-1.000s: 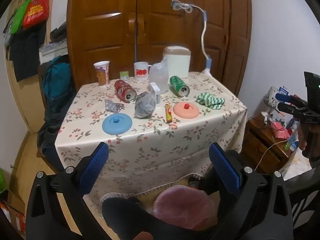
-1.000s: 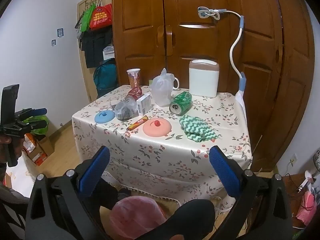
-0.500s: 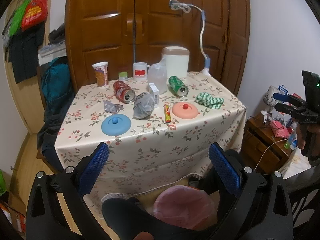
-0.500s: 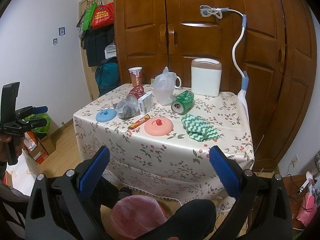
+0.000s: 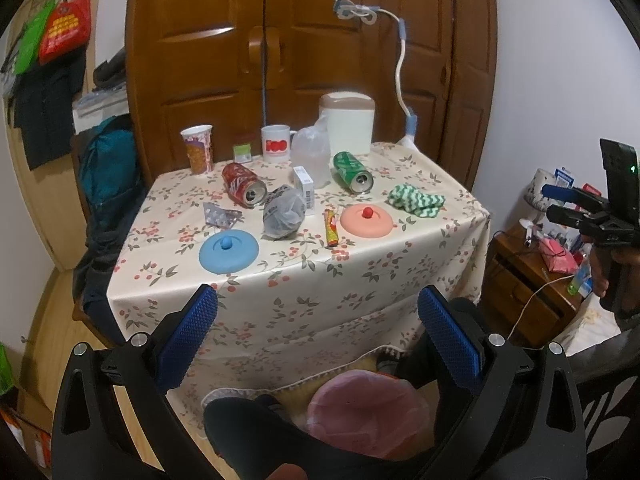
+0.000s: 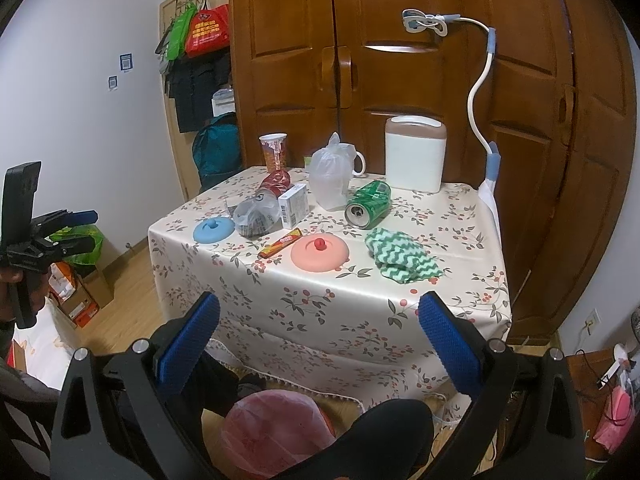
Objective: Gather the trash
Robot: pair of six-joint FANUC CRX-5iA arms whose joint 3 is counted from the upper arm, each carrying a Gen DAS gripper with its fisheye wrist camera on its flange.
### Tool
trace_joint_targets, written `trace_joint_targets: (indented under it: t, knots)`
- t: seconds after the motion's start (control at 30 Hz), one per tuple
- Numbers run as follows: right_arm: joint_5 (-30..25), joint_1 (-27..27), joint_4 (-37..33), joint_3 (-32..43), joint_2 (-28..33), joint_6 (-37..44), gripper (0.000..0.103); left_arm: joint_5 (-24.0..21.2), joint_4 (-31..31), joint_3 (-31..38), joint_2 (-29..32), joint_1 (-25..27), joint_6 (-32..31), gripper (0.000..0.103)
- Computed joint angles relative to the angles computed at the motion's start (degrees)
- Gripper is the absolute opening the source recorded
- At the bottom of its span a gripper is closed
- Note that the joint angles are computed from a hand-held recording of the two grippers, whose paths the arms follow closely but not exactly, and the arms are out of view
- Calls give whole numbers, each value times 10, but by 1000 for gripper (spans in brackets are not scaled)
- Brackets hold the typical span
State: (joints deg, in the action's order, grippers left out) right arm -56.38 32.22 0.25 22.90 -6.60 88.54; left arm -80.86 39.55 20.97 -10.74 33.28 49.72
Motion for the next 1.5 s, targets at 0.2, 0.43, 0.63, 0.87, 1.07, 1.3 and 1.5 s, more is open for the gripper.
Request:
trace_joint_targets:
  t: [0.2, 0.43, 0.63, 0.87, 1.07, 1.3, 1.5]
  knots:
    - [-6, 0, -4, 5, 5, 7, 98, -6, -1, 7, 4, -1, -1, 98]
    - [-13, -3, -14, 11, 8, 12, 98, -10, -3, 14, 8, -4, 1, 98]
    - [-27, -6, -20, 23, 17, 21, 98, -16, -9, 24, 14, -11, 7, 98]
    - [-35, -9, -24, 30, 22, 25, 98, -17, -9, 26, 17, -14, 6, 98]
    - [-36, -12, -29, 31, 25, 27, 98, -24, -15, 35, 26, -20, 22, 98]
    - [-36, -23, -39, 42, 40, 35, 98, -32, -29, 65, 60, -29, 39, 98]
    - [-31, -36, -41, 62, 61, 34, 98, -20, -85, 117, 103, -52, 59, 98]
